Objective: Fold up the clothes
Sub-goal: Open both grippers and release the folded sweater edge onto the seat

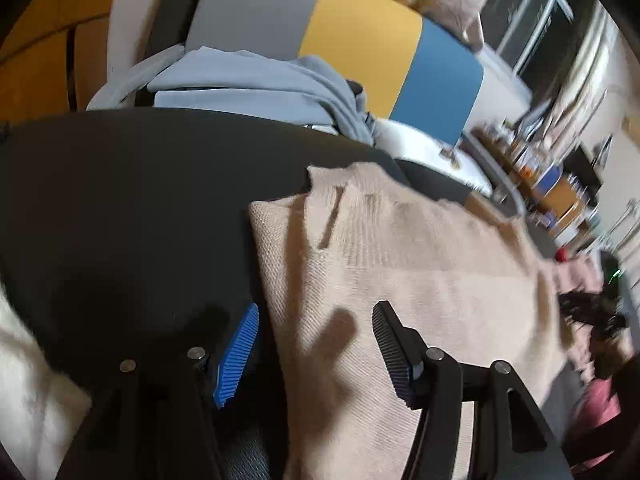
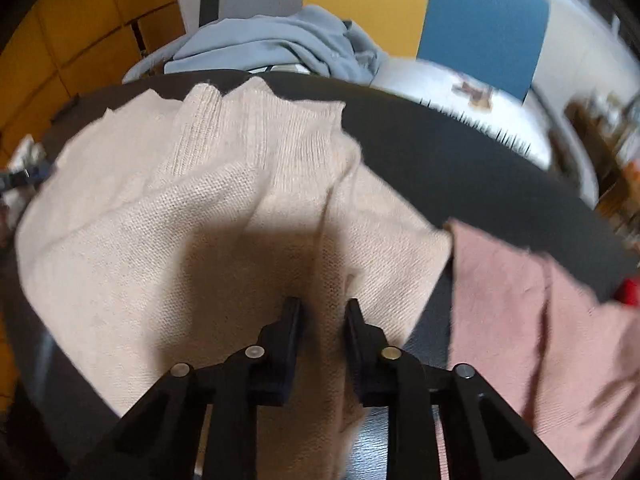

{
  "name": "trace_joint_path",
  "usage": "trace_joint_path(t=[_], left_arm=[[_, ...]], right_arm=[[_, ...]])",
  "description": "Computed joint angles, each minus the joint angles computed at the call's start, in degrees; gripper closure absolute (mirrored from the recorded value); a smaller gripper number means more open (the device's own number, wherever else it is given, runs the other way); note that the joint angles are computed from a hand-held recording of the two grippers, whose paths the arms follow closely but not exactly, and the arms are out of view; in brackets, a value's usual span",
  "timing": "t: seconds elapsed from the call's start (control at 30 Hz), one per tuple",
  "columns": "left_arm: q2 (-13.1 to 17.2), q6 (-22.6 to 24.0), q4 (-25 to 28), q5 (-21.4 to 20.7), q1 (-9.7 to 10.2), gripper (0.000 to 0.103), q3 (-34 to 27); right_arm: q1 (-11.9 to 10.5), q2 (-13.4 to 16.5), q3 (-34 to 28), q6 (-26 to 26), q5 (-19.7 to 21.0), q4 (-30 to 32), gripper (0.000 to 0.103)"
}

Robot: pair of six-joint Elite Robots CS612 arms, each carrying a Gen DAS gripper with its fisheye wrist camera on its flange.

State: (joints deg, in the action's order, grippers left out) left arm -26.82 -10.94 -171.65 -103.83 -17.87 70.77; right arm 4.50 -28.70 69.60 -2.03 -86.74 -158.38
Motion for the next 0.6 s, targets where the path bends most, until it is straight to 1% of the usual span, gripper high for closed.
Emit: trace_joint_path(t=[0.03,0.07,0.1,0.13,0.17,0.23,0.27,0.3,0.33,0.4,0.43,0.47,0.5,0.53,0.57,0.6], left_arm=[[0.25,0.23,2.54,-0.40,-0.05,0.046,-0.98],[0.38,0.73,4.04,-0.21,-0.19,0.057,-1.56],[0.31,1.56,4.08,0.79,-0.47,0.074,-1.56],[0.18,2.42,3.99,1.96,-0.78,0.084,-1.46],[-0.02,2.93,3.85,2.48,-0.97,0.090,-1.34],[-0.36,2.69,3.72,0.77,-0.79,0.093,-1.35],[-0.51,2.15,3.33,-0.77,-0.50,0.093,-1.28],[-0.61,1.23,3.12,-2.19,-0.12,0.093,-1.25],[-0.65,-0.17,3.15,-3.45,0.38,0.094,-1.26],[-0.70,-3.00,3.17,-5.96,1.39,0.094,-1.34],[-0.55,-3.65,4.11,-5.96,1.63,0.094,-1.68],[-0.17,-3.24,6.33,-4.26,1.50,0.100,-2.43],[0.24,-2.91,8.55,-2.55,1.38,0.099,-3.25],[0.91,-3.16,9.80,-2.82,1.47,0.099,-4.17],[1.59,-4.09,9.29,-4.48,1.69,0.096,-4.79],[1.86,-4.94,8.22,-4.33,1.67,0.090,-4.87]], right_arm=[[-0.31,-0.04,0.08,0.97,1.34,0.17,0.078],[-0.59,-0.04,0.19,1.51,2.47,0.07,0.076],[-0.80,-0.03,0.36,1.66,3.32,-0.30,0.072],[-0.98,-0.08,0.60,1.69,4.12,-0.57,0.068],[-1.13,-0.19,0.89,1.54,4.92,-0.71,0.067],[-1.26,-0.43,1.37,0.82,5.72,-0.79,0.066],[-1.05,-0.56,1.46,-0.21,4.88,-0.54,0.068],[-0.87,-0.71,1.51,-0.67,4.24,-0.26,0.078],[-0.61,-1.04,1.80,-1.08,3.31,-0.34,0.096],[0.03,-2.05,3.14,-2.77,0.59,-1.96,0.095],[0.05,-2.70,4.40,-2.38,-0.14,-4.01,0.095],[-0.13,-3.15,5.54,-1.10,-0.61,-4.93,0.095],[-0.33,-3.26,6.17,0.17,-1.19,-4.20,0.096],[-0.53,-3.36,6.75,1.45,-1.72,-3.44,0.098],[-0.74,-3.43,7.30,2.74,-2.24,-2.65,0.098],[-0.98,-3.56,8.04,4.15,-1.96,-2.99,0.098]])
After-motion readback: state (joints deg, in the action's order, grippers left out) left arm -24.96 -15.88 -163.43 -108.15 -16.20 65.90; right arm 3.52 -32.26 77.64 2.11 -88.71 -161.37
